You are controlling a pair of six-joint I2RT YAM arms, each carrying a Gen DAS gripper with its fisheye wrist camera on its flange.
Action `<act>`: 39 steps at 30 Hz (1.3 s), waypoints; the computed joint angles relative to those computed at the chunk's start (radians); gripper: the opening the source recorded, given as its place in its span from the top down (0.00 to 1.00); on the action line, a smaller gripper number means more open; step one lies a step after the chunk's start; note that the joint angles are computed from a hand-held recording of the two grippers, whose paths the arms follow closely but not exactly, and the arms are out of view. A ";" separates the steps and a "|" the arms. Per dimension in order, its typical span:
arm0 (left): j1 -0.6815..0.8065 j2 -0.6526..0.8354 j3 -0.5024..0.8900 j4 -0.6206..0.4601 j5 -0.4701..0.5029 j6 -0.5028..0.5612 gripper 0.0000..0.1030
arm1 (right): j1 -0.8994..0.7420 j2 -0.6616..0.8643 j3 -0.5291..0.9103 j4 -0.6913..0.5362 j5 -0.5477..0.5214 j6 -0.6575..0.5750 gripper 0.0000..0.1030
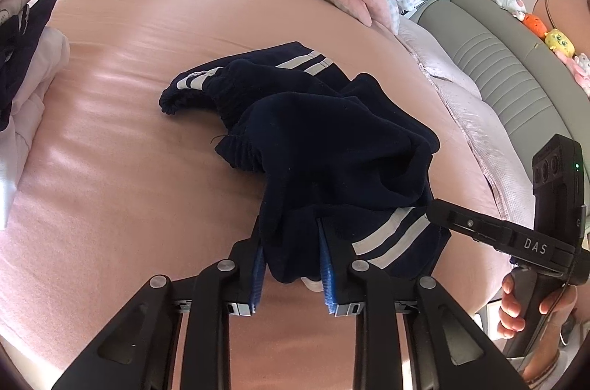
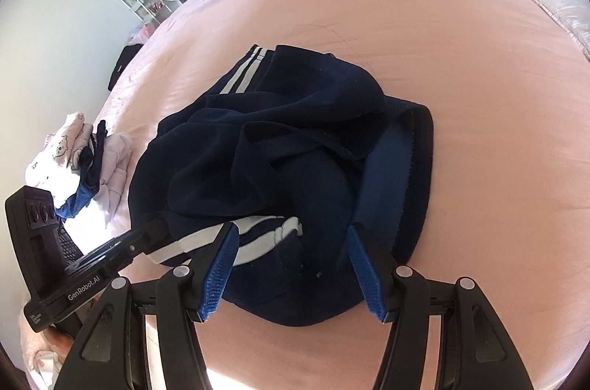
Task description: Fold clothes
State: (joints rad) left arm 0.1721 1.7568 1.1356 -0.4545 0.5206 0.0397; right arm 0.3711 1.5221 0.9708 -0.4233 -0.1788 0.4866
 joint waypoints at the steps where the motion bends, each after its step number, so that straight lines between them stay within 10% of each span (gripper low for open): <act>1: 0.000 -0.002 -0.001 -0.001 0.008 0.005 0.78 | 0.004 0.011 0.011 0.005 0.003 -0.014 0.41; 24: -0.008 -0.057 -0.030 -0.023 0.008 0.076 0.78 | 0.074 0.193 0.170 0.043 0.131 -0.080 0.42; 33: -0.015 -0.079 -0.043 -0.021 -0.012 0.077 0.78 | 0.079 0.180 0.158 0.022 0.110 -0.033 0.91; 39: -0.029 -0.101 -0.053 -0.016 -0.044 0.089 0.78 | 0.078 0.124 0.105 0.046 0.121 -0.017 0.95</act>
